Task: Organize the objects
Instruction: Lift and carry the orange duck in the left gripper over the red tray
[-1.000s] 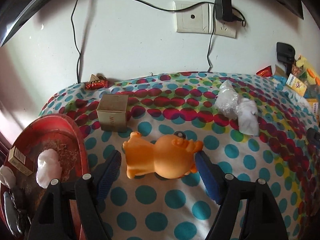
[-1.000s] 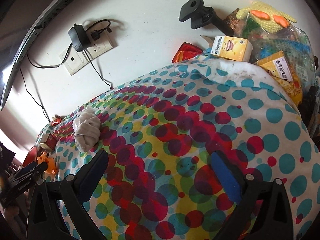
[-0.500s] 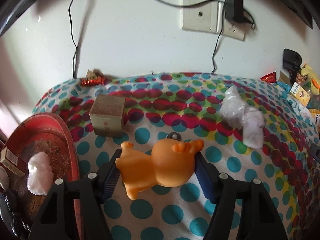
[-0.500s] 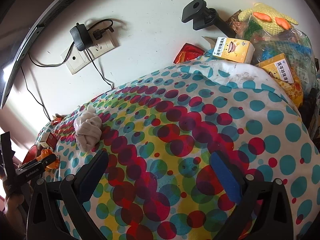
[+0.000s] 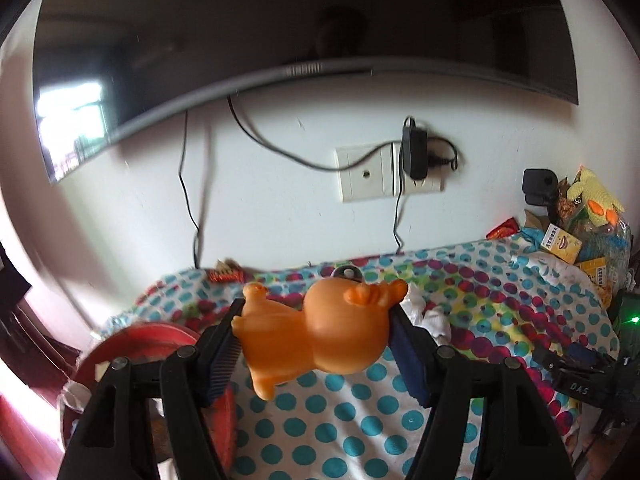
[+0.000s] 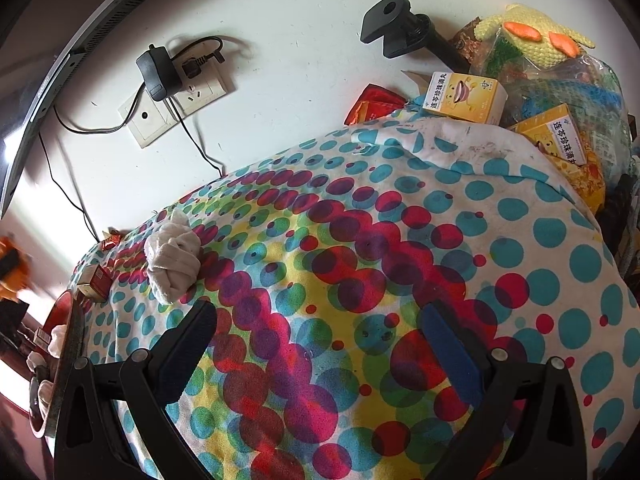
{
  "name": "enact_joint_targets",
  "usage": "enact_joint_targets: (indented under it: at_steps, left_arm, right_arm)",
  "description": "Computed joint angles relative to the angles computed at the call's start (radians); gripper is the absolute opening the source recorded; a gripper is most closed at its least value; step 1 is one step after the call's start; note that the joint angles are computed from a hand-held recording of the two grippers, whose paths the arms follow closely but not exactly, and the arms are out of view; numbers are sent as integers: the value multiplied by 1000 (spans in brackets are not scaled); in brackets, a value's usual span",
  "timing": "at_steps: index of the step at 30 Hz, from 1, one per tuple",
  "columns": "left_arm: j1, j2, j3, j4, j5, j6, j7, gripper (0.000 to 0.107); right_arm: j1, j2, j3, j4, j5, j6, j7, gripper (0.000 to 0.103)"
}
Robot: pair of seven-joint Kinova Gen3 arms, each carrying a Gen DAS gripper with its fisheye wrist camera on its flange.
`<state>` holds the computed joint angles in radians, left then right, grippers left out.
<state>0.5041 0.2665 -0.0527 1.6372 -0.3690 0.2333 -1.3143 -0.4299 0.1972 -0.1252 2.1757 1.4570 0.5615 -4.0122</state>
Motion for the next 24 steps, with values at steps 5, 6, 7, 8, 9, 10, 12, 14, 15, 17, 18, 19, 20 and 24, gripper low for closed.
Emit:
enact_joint_targets:
  at_steps: [5, 6, 7, 8, 9, 10, 12, 14, 15, 17, 18, 19, 20, 24]
  left_arm:
    - [28, -68, -38, 27, -59, -2, 41, 69]
    - [38, -77, -49, 29, -84, 0, 64, 69]
    - [42, -87, -57, 33, -109, 1, 85, 69]
    - [34, -92, -52, 30, -123, 5, 97, 69]
    - [21, -100, -44, 31, -131, 10, 108, 69]
    - [5, -106, -34, 33, -137, 13, 113, 69]
    - [-9, -115, -29, 37, -169, 14, 139, 69]
    - [-30, -118, -21, 37, -192, 20, 158, 69]
    - [-30, -118, -29, 39, -216, 20, 180, 69]
    - [-56, -115, -17, 36, -227, 28, 188, 69]
    - [-60, -113, -25, 38, -245, 30, 206, 69]
    - [-62, -113, -33, 41, -263, 30, 225, 69]
    - [-75, -109, -31, 40, -267, 30, 229, 69]
    - [-165, -93, -16, 20, -225, 47, 184, 69]
  right_arm:
    - [2, 0, 0, 0, 0, -1, 2, 102]
    - [2, 0, 0, 1, 0, -3, 2, 103]
    - [2, 0, 0, 5, 8, -4, -7, 103]
    - [2, 1, -1, 4, 6, -3, -6, 103]
    - [3, 0, -1, 4, 6, -5, -5, 103]
    - [4, 0, -1, 7, 10, -9, -8, 103]
    - [4, 0, -3, 14, 21, -11, -22, 103]
    - [2, 3, -6, 14, 24, -6, -30, 103]
    - [3, 3, -7, 14, 23, -6, -29, 103]
    - [3, 3, -8, 14, 21, -6, -28, 103]
    - [3, 3, -8, 14, 21, -5, -30, 103]
    - [2, 3, -9, 15, 22, -3, -32, 103]
    - [2, 4, -9, 15, 22, -4, -32, 103]
    - [-1, 3, -11, 15, 20, -3, -31, 103]
